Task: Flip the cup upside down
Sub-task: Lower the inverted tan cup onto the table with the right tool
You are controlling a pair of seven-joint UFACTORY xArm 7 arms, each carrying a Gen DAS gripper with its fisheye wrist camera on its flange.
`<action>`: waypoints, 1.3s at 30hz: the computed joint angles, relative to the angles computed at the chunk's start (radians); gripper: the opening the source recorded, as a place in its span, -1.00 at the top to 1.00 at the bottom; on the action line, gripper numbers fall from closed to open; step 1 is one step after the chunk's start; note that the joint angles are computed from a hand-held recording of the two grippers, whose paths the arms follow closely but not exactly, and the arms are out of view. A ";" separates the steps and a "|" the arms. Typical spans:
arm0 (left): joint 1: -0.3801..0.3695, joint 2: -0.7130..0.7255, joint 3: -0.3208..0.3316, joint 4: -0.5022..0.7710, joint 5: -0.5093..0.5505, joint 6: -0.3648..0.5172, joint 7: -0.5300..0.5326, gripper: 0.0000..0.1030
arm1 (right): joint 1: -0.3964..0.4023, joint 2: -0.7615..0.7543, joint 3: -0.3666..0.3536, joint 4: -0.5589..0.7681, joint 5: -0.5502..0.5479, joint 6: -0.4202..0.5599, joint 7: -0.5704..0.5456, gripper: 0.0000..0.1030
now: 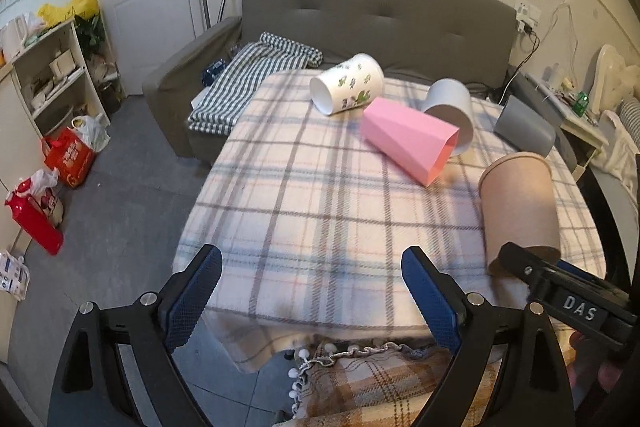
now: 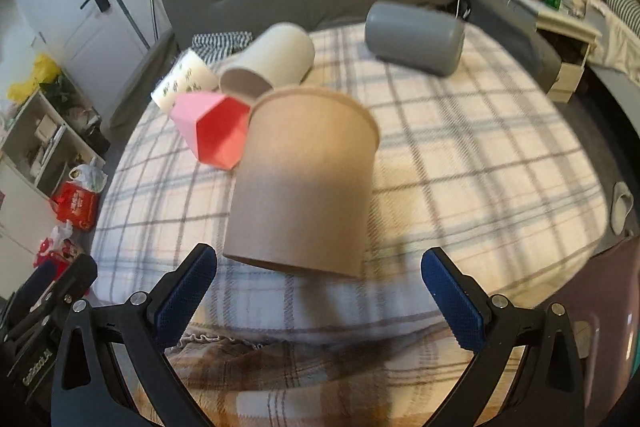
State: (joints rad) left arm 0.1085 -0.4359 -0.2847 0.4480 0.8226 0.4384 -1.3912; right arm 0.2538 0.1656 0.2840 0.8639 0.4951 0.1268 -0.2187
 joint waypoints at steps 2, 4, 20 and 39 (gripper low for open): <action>-0.001 0.017 0.004 0.005 -0.003 0.002 0.008 -0.83 | 0.005 0.025 0.001 0.015 -0.011 0.006 0.001 -0.86; -0.003 0.030 0.012 0.008 -0.001 -0.002 0.014 -0.83 | 0.002 0.045 0.005 0.029 -0.021 0.016 0.004 -0.73; -0.072 0.076 0.024 0.065 -0.009 0.043 0.029 -0.83 | -0.024 -0.058 0.018 0.011 0.095 -0.049 -0.225 -0.41; -0.113 0.109 0.047 0.111 -0.003 0.087 0.022 -0.83 | -0.021 -0.025 0.003 0.085 0.196 -0.061 -0.410 -0.39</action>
